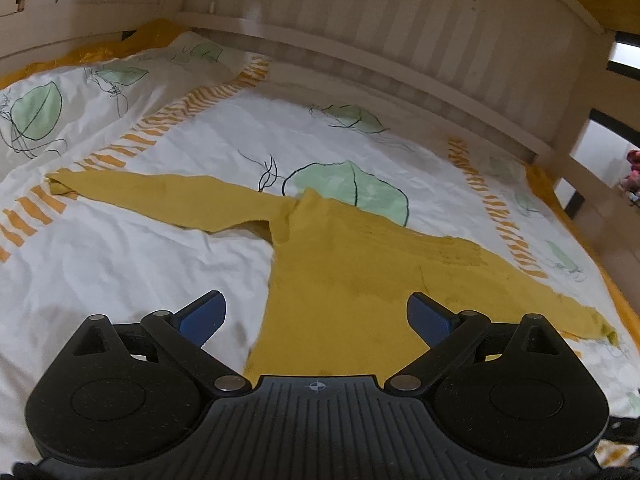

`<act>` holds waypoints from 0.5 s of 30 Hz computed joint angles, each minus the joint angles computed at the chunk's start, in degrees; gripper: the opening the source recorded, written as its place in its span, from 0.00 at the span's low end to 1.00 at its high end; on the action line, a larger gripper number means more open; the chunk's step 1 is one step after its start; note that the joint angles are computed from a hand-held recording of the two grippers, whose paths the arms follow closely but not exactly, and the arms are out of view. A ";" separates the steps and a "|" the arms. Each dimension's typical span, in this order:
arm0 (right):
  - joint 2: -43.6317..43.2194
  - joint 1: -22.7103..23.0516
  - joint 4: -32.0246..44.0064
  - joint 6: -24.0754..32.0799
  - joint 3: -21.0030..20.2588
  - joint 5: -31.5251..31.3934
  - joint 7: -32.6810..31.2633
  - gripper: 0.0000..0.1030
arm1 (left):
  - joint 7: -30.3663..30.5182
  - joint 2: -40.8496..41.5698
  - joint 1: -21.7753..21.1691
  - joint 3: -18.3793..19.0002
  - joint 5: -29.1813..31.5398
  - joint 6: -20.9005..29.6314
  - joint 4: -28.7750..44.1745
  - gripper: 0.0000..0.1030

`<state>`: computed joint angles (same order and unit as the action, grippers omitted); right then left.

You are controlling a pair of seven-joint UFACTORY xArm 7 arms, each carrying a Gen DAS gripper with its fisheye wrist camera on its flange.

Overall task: Fold small clothes
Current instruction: 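Move the right gripper to the sweater sleeve cuff and grasp it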

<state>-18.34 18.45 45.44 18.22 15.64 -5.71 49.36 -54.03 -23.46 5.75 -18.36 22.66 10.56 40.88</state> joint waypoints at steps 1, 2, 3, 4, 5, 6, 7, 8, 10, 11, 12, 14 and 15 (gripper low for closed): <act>-0.10 -1.98 0.16 0.01 0.91 -2.44 1.22 0.99 | -1.54 1.18 2.28 -1.74 1.64 -0.60 0.71 0.96; -0.12 -4.44 0.47 0.06 2.12 -5.64 2.92 0.99 | -2.81 2.19 3.83 -2.97 3.07 -0.69 1.48 0.96; -0.20 -6.87 0.78 0.41 3.59 -9.04 5.13 0.99 | -4.25 3.61 5.47 -4.25 4.95 -0.90 2.43 0.96; -0.21 -9.09 1.13 0.77 4.73 -12.43 7.10 0.99 | -5.81 5.14 6.92 -5.26 7.09 -1.22 3.43 0.96; -0.05 -11.22 1.65 1.16 5.65 -15.92 8.92 0.99 | -7.74 6.72 8.28 -6.27 9.64 -1.43 4.55 0.96; 0.27 -13.74 2.44 1.82 6.88 -20.18 11.35 0.99 | -10.68 8.32 10.50 -8.06 13.55 -1.71 5.77 0.96; 0.64 -15.84 3.30 3.08 8.22 -24.50 14.06 0.99 | -14.14 9.76 12.83 -10.03 18.00 -1.66 7.00 0.96; 0.97 -17.74 4.03 4.20 9.03 -28.82 16.47 0.99 | -17.46 11.22 14.65 -11.66 22.21 -1.29 8.30 0.96; 2.13 -20.78 5.97 8.03 10.73 -36.88 21.33 0.99 | -24.65 14.50 17.36 -14.25 30.97 -0.44 10.89 0.96; 2.72 -21.48 6.72 9.67 10.96 -39.70 22.95 0.99 | -27.42 15.90 17.69 -14.68 34.19 -0.07 11.86 0.96; 3.42 -22.01 7.37 10.76 10.70 -42.08 24.12 0.99 | -30.68 17.51 17.88 -15.08 37.86 0.43 12.97 0.96; 4.54 -22.18 7.94 10.61 8.58 -44.19 24.64 0.99 | -36.33 20.73 17.21 -15.21 44.68 1.96 15.17 0.96; 5.09 -22.15 8.03 10.29 7.17 -44.54 24.58 0.99 | -37.69 22.30 16.40 -14.99 46.79 3.13 16.31 0.95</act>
